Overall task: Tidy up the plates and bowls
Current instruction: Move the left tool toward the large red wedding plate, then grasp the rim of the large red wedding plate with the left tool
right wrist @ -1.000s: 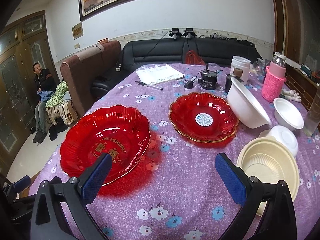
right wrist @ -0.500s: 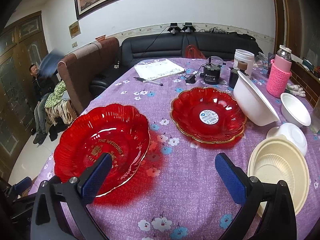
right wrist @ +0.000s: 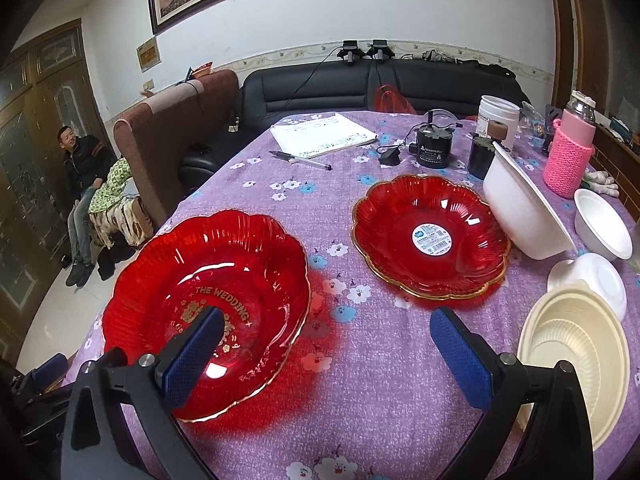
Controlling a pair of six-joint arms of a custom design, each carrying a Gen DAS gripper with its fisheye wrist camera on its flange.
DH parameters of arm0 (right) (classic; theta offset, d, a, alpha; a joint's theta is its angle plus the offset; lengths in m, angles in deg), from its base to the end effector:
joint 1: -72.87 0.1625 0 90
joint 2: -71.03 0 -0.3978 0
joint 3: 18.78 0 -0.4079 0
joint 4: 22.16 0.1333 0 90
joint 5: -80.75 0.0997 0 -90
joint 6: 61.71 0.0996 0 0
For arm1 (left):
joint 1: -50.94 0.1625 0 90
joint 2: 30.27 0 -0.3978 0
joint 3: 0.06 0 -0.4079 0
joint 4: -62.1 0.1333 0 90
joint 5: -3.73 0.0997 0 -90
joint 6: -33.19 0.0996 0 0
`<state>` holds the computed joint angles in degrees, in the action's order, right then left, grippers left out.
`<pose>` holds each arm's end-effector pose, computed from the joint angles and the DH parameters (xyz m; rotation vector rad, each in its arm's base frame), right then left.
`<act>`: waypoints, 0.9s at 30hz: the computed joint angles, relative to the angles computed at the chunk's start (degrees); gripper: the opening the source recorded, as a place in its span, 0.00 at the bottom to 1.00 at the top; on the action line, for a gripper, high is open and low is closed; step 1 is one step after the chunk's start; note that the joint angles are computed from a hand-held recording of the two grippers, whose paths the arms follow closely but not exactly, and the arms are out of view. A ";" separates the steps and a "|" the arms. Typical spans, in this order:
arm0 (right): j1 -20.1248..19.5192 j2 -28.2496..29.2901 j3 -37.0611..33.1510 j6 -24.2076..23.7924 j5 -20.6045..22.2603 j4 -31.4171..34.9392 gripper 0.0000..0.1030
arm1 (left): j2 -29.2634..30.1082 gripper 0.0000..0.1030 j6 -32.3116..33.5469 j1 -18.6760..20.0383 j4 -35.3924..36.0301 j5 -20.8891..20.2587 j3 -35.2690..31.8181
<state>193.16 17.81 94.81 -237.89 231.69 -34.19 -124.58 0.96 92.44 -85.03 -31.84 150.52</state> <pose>0.2404 -0.3199 0.0241 0.0229 -2.1247 1.1120 -0.0806 -0.3574 0.1635 0.3181 2.2880 -0.7826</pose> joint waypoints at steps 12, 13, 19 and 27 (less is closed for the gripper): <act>-4.55 1.55 -2.40 2.76 -3.10 3.88 0.99 | 7.26 1.00 0.33 3.84 -1.95 -0.68 -3.57; -4.90 1.72 -2.57 3.19 -3.43 4.27 0.99 | 7.70 1.00 0.26 4.27 -1.97 -0.99 -3.89; -6.62 4.47 -5.60 4.81 -3.58 8.15 0.98 | 10.23 1.00 -0.92 5.02 0.55 -0.72 -5.72; -8.51 8.92 -10.45 9.89 -6.03 16.05 0.54 | 11.60 0.89 1.38 4.98 0.25 -0.40 -6.68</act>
